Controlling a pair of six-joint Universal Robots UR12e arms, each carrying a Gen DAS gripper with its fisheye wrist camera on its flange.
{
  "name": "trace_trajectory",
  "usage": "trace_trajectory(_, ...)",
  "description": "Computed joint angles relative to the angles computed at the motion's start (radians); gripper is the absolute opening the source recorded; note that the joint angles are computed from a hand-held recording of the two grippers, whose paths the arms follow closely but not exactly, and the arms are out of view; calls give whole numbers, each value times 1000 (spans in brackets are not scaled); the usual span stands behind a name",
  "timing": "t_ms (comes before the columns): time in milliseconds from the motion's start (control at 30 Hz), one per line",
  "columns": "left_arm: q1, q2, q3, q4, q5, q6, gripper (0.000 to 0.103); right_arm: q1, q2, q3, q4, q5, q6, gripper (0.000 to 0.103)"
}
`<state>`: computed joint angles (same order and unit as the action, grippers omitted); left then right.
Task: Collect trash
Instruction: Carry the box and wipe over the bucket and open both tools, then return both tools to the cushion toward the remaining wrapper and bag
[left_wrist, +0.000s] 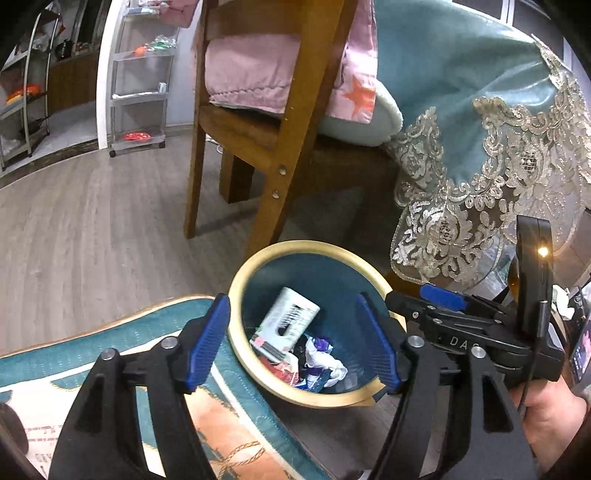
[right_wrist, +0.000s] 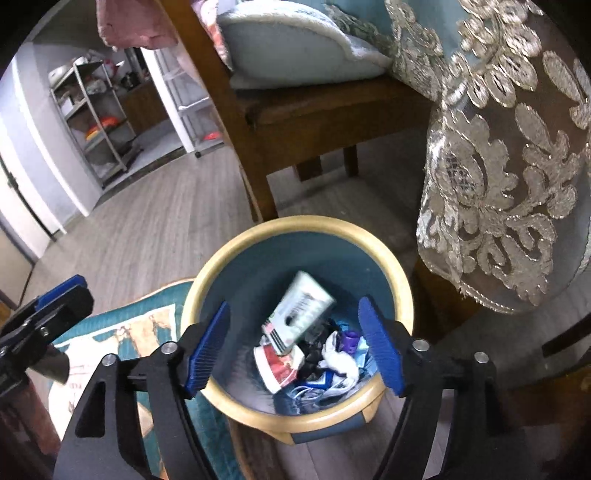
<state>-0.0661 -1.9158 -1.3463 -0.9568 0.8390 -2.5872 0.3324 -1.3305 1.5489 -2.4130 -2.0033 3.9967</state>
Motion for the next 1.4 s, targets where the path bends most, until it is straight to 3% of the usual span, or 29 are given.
trace_trajectory(167, 17, 19, -14, 41, 26, -23, 88, 11, 7, -16, -29, -5, -32, 93)
trace_trajectory(333, 47, 46, -21, 41, 35, -39, 97, 30, 21, -46, -44, -16, -74, 95)
trace_trajectory(533, 92, 100, -49, 14, 44, 26, 97, 65, 53, -104, -50, -20, -175, 96)
trace_trajectory(733, 153, 149, -93, 45, 52, 32, 97, 95, 86, -159, -48, 6, -219, 96)
trace_trajectory(1133, 299, 200, -161, 97, 109, -61, 97, 161, 168, -278, 39, 112, -268, 96)
trace_trajectory(1400, 328, 190, -178, 102, 176, -106, 97, 199, 234, -347, 127, 183, -316, 96)
